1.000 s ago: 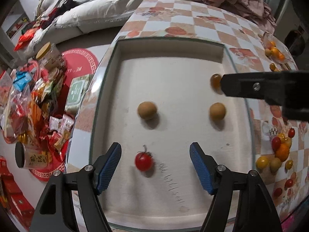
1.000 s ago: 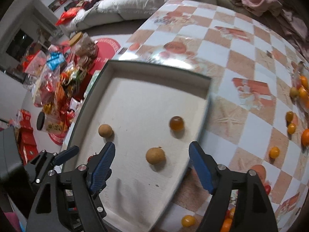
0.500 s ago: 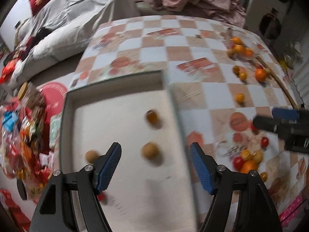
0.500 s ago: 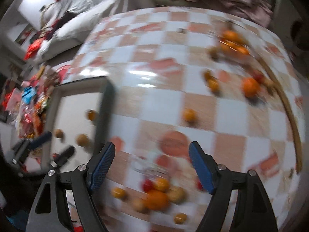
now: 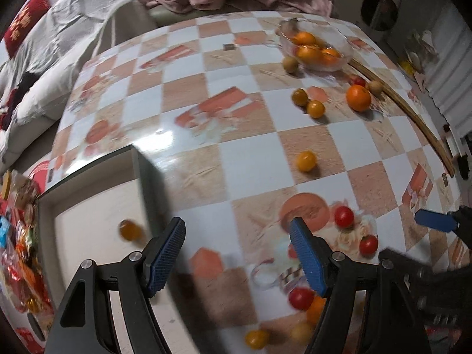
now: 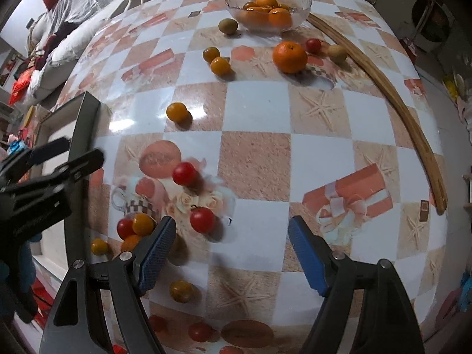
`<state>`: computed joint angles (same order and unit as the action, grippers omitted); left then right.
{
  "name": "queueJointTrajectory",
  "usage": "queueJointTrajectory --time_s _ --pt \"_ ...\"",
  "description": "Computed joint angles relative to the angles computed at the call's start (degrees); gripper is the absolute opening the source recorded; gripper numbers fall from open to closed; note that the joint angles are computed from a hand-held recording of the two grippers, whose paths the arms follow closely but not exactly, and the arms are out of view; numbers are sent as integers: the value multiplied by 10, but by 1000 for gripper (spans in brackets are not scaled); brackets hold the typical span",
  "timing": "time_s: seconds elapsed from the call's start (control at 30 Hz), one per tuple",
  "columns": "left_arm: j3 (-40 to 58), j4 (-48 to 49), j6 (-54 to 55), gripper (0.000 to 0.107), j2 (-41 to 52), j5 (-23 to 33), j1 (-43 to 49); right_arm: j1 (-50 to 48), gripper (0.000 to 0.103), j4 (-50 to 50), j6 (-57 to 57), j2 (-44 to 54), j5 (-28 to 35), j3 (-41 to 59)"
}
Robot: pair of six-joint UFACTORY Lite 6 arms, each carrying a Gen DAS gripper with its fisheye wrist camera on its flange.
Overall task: Organize fruits
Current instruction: 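Move both open grippers back over the table fruits, then grasp a small yellow fruit with left gripper while right grasps a red tomato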
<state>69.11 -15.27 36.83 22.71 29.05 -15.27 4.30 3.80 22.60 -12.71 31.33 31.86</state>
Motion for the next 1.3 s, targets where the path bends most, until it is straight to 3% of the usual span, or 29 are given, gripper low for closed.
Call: queueJointTrajectory --time_s 0.1,0.23,0.63,0.7,0.83,0.9,0.93,1.03,1.07,1.3 --pt "22 -13 0 74 32 -2 -17 1 81 16 -23 -3 -8 -12" --pt "55 -21 -13 74 74 0 -35 11 62 34 -53 0 -24 -23" --pt "151 -20 -57 73 158 5 -83 38 57 44 -63 27 -74 -36" --pt "168 -8 -76 59 172 9 -91 45 56 32 -50 28 -81 -37" --pt "178 16 -105 54 179 8 -100 62 45 3 -17 37 -94 -32" --pt "174 23 -112 48 176 4 -102 72 41 -12 0 44 -99 -28" --pt "174 20 -110 43 176 5 -102 75 34 -15 3 46 -101 -26" --pt "180 -10 -80 27 177 15 -100 83 23 -13 7 59 -103 -16" --pt "181 -24 -69 23 177 21 -97 81 23 1 -6 60 -102 -15" --pt "150 -68 -32 22 143 36 -70 27 23 98 -101 36 -82 -19"
